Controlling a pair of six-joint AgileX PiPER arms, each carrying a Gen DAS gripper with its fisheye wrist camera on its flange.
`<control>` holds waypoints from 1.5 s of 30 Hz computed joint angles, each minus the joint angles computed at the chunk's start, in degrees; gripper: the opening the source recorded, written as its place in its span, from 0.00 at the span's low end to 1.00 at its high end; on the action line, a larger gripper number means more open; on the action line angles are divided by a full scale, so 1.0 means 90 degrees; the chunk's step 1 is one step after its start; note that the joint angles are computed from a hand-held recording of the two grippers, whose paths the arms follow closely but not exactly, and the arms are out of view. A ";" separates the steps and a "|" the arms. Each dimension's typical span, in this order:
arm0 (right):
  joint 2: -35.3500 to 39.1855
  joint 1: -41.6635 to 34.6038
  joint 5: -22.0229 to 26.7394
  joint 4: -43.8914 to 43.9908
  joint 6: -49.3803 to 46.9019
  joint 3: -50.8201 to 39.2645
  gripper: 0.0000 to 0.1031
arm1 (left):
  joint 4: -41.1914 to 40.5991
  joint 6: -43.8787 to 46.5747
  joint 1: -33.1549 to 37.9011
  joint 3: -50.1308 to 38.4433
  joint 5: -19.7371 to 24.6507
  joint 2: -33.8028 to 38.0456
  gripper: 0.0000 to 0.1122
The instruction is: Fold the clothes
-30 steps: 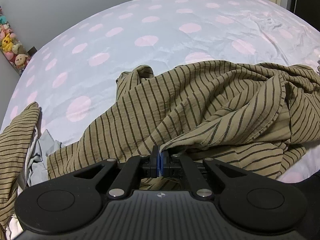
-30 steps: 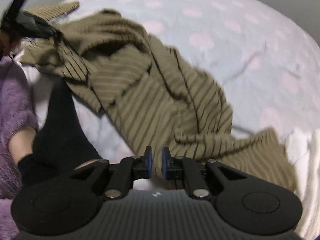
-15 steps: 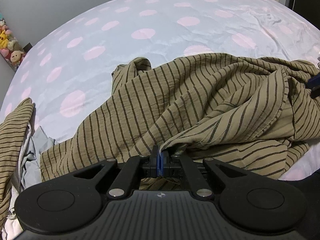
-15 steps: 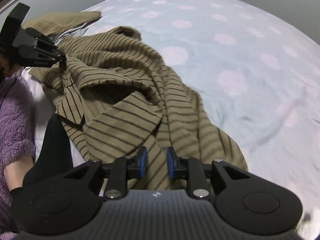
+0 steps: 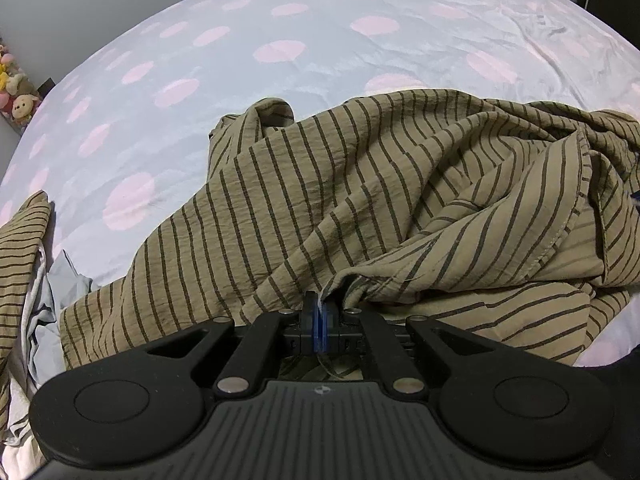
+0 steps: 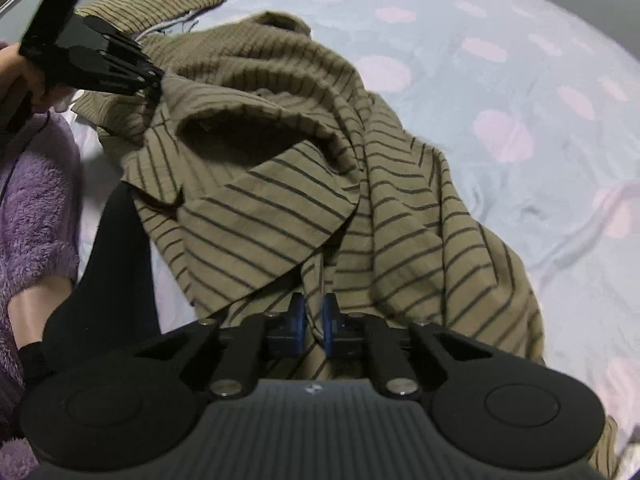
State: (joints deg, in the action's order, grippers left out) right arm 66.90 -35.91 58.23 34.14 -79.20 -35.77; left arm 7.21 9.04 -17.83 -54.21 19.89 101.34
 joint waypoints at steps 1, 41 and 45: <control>-0.0242 -0.0135 0.0130 0.0021 -0.0083 0.0062 0.08 | 0.0005 -0.0001 0.0003 0.0012 -0.0003 -0.0011 0.00; -0.1097 0.0076 -0.0400 -0.0124 0.0782 -0.0118 0.02 | -0.2285 0.1943 0.0456 0.0228 0.0033 -0.0785 0.00; -0.2200 0.0276 -0.0807 -0.0451 0.1256 -0.0336 0.02 | -0.2584 0.2162 0.0393 0.0249 0.0193 -0.1651 0.00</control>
